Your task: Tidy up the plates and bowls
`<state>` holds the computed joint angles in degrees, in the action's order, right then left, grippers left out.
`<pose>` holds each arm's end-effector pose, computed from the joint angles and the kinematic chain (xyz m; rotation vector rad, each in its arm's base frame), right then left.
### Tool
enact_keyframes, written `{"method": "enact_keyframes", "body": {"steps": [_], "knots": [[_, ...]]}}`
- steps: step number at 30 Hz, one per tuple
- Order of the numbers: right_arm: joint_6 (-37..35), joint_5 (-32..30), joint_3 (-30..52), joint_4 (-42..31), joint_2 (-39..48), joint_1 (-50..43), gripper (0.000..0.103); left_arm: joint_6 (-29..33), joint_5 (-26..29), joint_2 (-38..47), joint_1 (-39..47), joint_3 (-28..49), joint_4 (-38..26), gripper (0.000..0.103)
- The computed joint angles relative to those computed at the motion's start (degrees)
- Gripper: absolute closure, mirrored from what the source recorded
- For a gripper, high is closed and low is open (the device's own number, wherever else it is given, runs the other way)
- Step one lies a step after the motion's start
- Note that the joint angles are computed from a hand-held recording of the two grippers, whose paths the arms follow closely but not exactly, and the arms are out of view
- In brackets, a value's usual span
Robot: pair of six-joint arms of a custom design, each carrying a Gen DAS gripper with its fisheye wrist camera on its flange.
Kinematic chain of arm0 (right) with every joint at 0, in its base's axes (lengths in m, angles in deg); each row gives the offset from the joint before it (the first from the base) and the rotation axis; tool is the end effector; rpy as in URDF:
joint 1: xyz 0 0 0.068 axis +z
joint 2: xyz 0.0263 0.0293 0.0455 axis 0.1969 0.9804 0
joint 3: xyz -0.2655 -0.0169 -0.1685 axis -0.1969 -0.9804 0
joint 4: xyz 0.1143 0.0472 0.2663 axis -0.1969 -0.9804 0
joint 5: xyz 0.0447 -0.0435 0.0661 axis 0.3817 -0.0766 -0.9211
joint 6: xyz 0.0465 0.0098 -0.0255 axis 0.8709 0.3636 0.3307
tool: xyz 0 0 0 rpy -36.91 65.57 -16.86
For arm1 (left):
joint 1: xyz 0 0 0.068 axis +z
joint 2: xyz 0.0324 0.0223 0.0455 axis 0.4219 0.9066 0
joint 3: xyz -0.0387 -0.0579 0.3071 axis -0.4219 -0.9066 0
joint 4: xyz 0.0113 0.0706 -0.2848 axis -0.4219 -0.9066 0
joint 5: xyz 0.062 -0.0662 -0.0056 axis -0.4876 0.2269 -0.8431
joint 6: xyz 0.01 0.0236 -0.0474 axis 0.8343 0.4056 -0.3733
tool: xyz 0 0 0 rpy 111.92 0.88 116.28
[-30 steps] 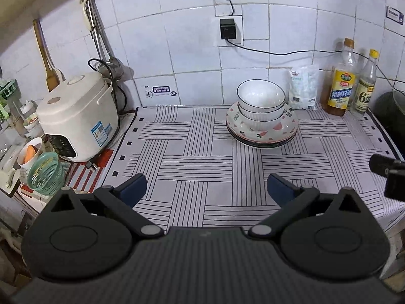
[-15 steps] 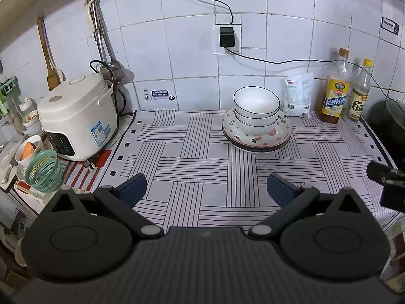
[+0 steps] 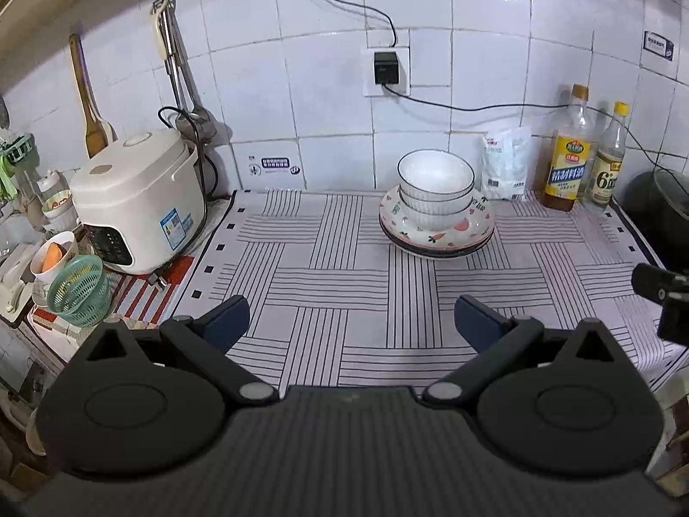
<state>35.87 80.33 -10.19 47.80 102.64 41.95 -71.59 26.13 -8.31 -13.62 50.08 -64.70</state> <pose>0.1769 0.0736 0.1376 0.4459 1.9952 -0.2958 0.2273 -0.1658 0.1826 0.4159 2.1623 -0.0537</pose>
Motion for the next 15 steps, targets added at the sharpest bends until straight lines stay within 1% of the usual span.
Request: {"method": "enact_keyframes", "body": {"steps": [2,5,8,15], "knots": [[1.8,2.4,-0.1,-0.5,0.2,1.4,0.001,-0.2,-0.6,-0.2,-0.5,-0.7,0.9,0.000],[2.0,2.5,-0.7,-0.4,-0.4,2.0,0.001,0.0,-1.7,-0.3,-1.5,-1.4,1.6,0.000],[3.0,4.0,-0.6,-1.1,0.2,3.1,0.001,0.2,-1.3,-0.6,-1.9,-1.8,1.6,0.000],[3.9,4.6,-0.7,-0.7,2.2,4.1,0.001,0.0,-1.5,-1.0,-2.3,-3.0,2.1,0.000]]}}
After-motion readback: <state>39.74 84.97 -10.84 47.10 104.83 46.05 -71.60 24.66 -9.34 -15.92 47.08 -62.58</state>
